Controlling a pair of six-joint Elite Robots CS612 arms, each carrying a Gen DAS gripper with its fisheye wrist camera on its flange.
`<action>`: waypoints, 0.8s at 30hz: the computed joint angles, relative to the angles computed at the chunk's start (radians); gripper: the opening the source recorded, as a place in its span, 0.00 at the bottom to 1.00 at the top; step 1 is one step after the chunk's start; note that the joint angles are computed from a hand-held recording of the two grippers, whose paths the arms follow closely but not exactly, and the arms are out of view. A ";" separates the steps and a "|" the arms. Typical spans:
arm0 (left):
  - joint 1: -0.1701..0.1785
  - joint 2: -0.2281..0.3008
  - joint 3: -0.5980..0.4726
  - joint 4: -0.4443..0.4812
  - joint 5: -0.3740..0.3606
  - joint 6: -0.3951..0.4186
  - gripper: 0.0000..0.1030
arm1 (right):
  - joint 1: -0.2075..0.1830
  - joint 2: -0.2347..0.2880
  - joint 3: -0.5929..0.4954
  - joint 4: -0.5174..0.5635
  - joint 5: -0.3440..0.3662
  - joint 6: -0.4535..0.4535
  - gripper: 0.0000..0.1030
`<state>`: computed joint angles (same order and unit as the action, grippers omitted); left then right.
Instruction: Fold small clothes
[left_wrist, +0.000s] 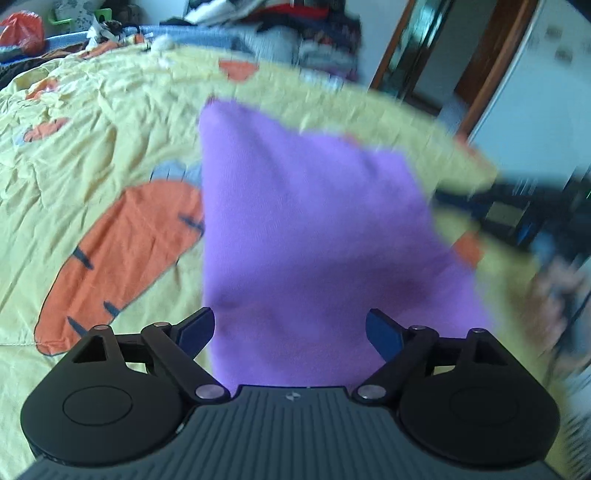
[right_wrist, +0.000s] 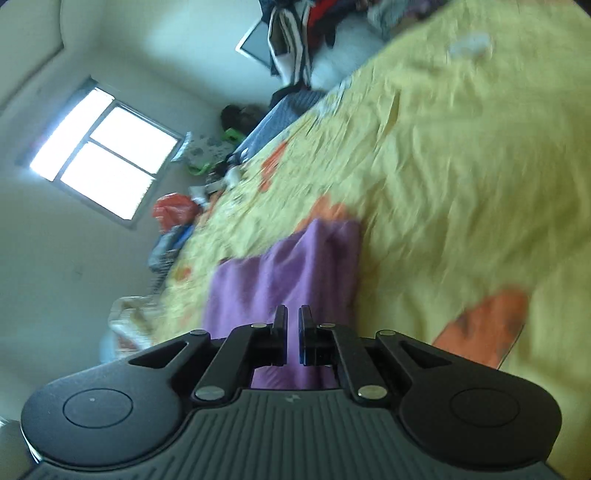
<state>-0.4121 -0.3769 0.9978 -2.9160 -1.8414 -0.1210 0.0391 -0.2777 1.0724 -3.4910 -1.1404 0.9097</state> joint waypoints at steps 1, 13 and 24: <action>0.002 -0.003 0.003 -0.025 -0.015 -0.009 0.87 | 0.000 0.005 0.002 -0.020 0.014 0.035 0.05; -0.015 0.051 -0.061 0.037 -0.081 0.080 0.95 | 0.005 0.032 -0.013 -0.079 0.041 0.073 0.75; -0.006 0.056 -0.067 0.044 -0.121 0.068 0.98 | 0.002 0.035 -0.010 -0.142 0.076 0.121 0.67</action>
